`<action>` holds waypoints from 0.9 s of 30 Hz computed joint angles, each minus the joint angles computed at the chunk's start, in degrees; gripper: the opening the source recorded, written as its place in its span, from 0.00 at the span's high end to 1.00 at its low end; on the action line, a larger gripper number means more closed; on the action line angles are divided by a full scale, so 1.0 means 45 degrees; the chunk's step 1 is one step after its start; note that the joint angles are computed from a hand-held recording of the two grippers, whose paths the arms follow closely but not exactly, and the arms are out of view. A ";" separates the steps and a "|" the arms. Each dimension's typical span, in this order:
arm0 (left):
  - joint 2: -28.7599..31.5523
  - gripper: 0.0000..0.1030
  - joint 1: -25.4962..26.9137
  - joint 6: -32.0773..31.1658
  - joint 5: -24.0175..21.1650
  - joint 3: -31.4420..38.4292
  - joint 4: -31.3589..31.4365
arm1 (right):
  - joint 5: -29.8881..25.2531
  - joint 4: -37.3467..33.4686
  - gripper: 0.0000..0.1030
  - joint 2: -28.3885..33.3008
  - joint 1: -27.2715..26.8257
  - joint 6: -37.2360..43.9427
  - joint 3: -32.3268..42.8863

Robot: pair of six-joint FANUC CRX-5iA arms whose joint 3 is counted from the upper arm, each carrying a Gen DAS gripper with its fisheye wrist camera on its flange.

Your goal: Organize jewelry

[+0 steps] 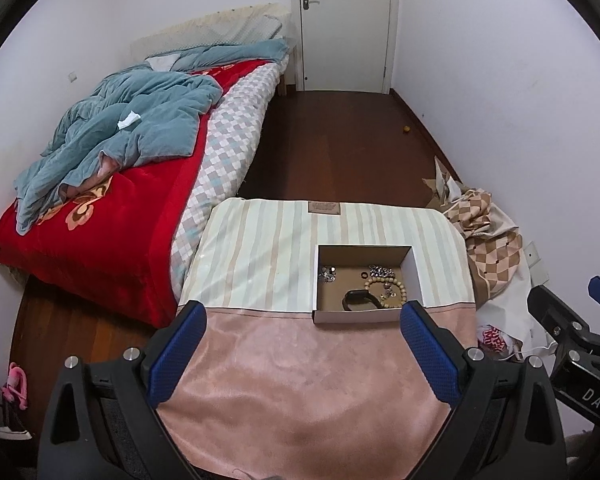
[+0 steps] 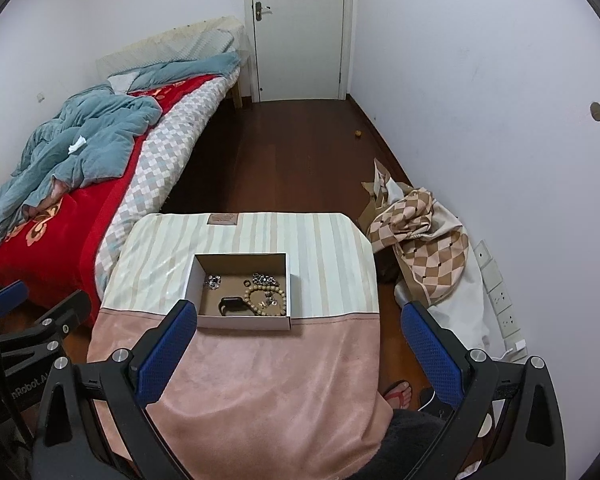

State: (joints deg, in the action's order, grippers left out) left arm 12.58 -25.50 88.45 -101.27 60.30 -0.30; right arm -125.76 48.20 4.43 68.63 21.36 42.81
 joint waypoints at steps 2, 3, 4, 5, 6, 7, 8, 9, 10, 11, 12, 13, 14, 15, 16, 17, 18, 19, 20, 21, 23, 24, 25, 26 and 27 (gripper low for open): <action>0.0121 0.04 -0.0012 -0.0007 -0.0115 0.0103 0.0017 | 0.0119 -0.0264 0.00 -0.0148 -0.0163 -0.0071 -0.0253; 0.0158 0.04 -0.0054 -0.0033 -0.0156 0.0134 -0.0024 | 0.0130 -0.0330 0.00 -0.0186 -0.0226 -0.0075 -0.0356; 0.0175 0.04 -0.0075 -0.0050 -0.0184 0.0145 -0.0039 | 0.0148 -0.0394 0.00 -0.0200 -0.0271 -0.0084 -0.0394; 0.0184 0.04 -0.0092 -0.0058 -0.0199 0.0134 -0.0021 | 0.0166 -0.0466 0.00 -0.0216 -0.0305 -0.0103 -0.0417; 0.0186 0.04 -0.0097 -0.0059 -0.0198 0.0120 -0.0015 | 0.0180 -0.0528 0.00 -0.0253 -0.0328 -0.0142 -0.0485; 0.0191 0.04 -0.0113 -0.0044 -0.0204 0.0104 -0.0022 | 0.0169 -0.0548 0.00 -0.0266 -0.0340 -0.0138 -0.0521; 0.0198 0.04 -0.0115 -0.0035 -0.0210 0.0086 0.0000 | 0.0150 -0.0570 0.00 -0.0269 -0.0350 -0.0123 -0.0526; 0.0197 0.04 -0.0113 -0.0031 -0.0205 0.0067 0.0005 | 0.0190 -0.0647 0.00 -0.0326 -0.0370 -0.0165 -0.0619; 0.0184 0.04 -0.0119 -0.0013 -0.0186 0.0037 -0.0011 | 0.0184 -0.0683 0.00 -0.0330 -0.0381 -0.0180 -0.0634; 0.0156 0.04 -0.0105 0.0006 -0.0150 -0.0015 0.0012 | 0.0151 -0.0672 0.00 -0.0315 -0.0371 -0.0167 -0.0597; 0.0168 0.04 -0.0113 0.0002 -0.0167 0.0006 0.0002 | 0.0131 -0.0674 0.00 -0.0303 -0.0354 -0.0172 -0.0584; 0.0172 0.04 -0.0111 0.0007 -0.0169 0.0007 -0.0002 | 0.0118 -0.0698 0.00 -0.0297 -0.0367 -0.0166 -0.0574; 0.0165 0.04 -0.0109 -0.0011 -0.0183 0.0015 -0.0007 | 0.0093 -0.0679 0.00 -0.0266 -0.0362 -0.0146 -0.0521; 0.0156 0.04 -0.0100 -0.0017 -0.0160 -0.0005 0.0015 | 0.0110 -0.0676 0.00 -0.0274 -0.0372 -0.0145 -0.0555; 0.0128 0.04 -0.0097 -0.0011 -0.0123 -0.0057 0.0010 | 0.0122 -0.0683 0.00 -0.0283 -0.0374 -0.0144 -0.0562; 0.0134 0.04 -0.0095 -0.0022 -0.0125 -0.0050 -0.0004 | 0.0141 -0.0708 0.00 -0.0301 -0.0377 -0.0160 -0.0589; 0.0112 0.04 -0.0098 -0.0003 -0.0083 -0.0093 -0.0007 | 0.0115 -0.0687 0.00 -0.0279 -0.0359 -0.0151 -0.0544; 0.0093 0.04 -0.0102 0.0006 -0.0062 -0.0120 -0.0024 | 0.0147 -0.0682 0.00 -0.0297 -0.0366 -0.0146 -0.0602; 0.0067 0.04 -0.0117 0.0044 -0.0068 -0.0130 -0.0053 | 0.0116 -0.0676 0.00 -0.0275 -0.0364 -0.0143 -0.0555; 0.0058 0.04 -0.0110 0.0055 -0.0043 -0.0156 -0.0048 | 0.0119 -0.0688 0.00 -0.0273 -0.0358 -0.0165 -0.0539; 0.0064 0.04 -0.0105 0.0032 -0.0080 -0.0107 -0.0066 | 0.0119 -0.0676 0.00 -0.0278 -0.0337 -0.0137 -0.0549; 0.0059 0.04 -0.0114 0.0032 -0.0068 -0.0114 -0.0103 | 0.0091 -0.0652 0.00 -0.0253 -0.0316 -0.0097 -0.0483; 0.0039 0.04 -0.0125 0.0044 -0.0091 -0.0119 -0.0121 | 0.0113 -0.0654 0.00 -0.0264 -0.0315 -0.0102 -0.0507; 0.0043 0.04 -0.0138 0.0038 -0.0124 -0.0111 -0.0132 | 0.0110 -0.0635 0.00 -0.0246 -0.0299 -0.0074 -0.0481; 0.0053 0.04 -0.0125 0.0019 -0.0137 -0.0080 -0.0135 | 0.0101 -0.0644 0.00 -0.0243 -0.0297 -0.0059 -0.0483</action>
